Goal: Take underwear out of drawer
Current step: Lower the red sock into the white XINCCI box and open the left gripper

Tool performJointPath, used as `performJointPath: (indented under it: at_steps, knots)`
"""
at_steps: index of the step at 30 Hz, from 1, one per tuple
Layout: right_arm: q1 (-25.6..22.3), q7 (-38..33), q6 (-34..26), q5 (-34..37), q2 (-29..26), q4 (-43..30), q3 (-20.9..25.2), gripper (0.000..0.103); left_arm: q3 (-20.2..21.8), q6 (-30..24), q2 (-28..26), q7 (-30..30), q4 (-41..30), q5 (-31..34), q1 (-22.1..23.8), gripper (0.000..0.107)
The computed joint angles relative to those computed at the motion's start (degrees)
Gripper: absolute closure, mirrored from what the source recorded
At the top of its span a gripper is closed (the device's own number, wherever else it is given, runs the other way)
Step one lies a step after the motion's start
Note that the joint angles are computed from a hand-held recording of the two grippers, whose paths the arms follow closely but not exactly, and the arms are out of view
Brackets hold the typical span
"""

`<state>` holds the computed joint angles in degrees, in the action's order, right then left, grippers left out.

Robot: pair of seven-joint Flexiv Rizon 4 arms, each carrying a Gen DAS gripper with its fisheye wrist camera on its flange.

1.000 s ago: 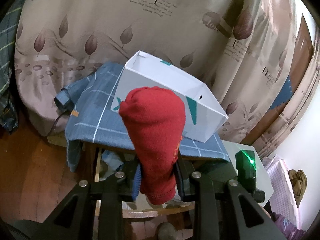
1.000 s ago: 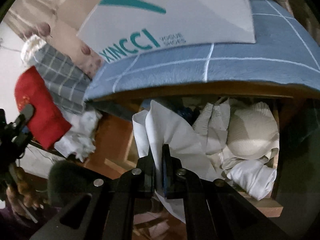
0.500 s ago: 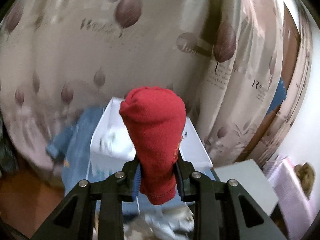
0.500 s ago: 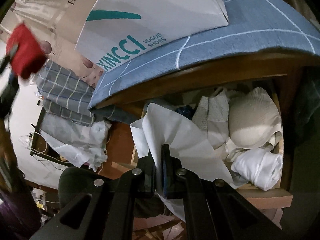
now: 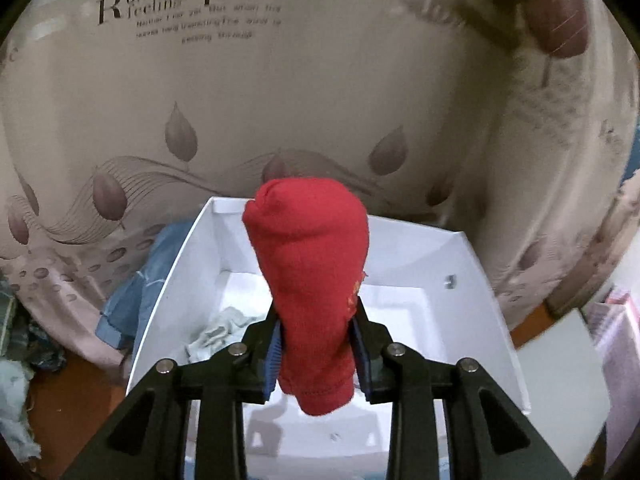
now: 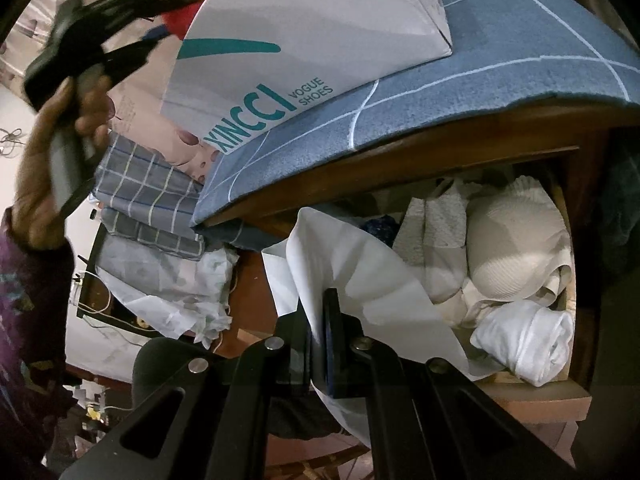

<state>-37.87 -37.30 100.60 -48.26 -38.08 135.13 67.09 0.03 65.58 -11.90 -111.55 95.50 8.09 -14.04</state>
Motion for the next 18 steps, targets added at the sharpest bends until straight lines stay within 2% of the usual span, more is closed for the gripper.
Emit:
performJointPath:
  at_steps: [4, 9, 15, 18]
  knots:
    - [-0.04, 0.09, 0.17, -0.18, -0.39, -0.02, -0.09, 0.099, 1.26, -0.96, -1.27, -3.18, -0.91, 2.47, -0.27, 0.069]
    - [-0.05, 0.37, 0.02, -0.13, -0.45, -0.08, 0.04, 0.099, 1.97, 3.36, -0.25, -4.93, 1.18, 3.23, 0.53, 0.060]
    - [-0.76, 2.06, 1.93, -0.93, -0.13, 0.58, -0.30, 0.099, 2.69, 11.78, 5.70, -7.48, 9.27, 4.66, 1.17, 0.056]
    - [-1.19, 3.50, 2.49, -2.61, 0.38, 0.84, -0.53, 0.099, 3.05, 13.72, 10.42, -11.95, 13.97, 10.93, 1.40, 0.054]
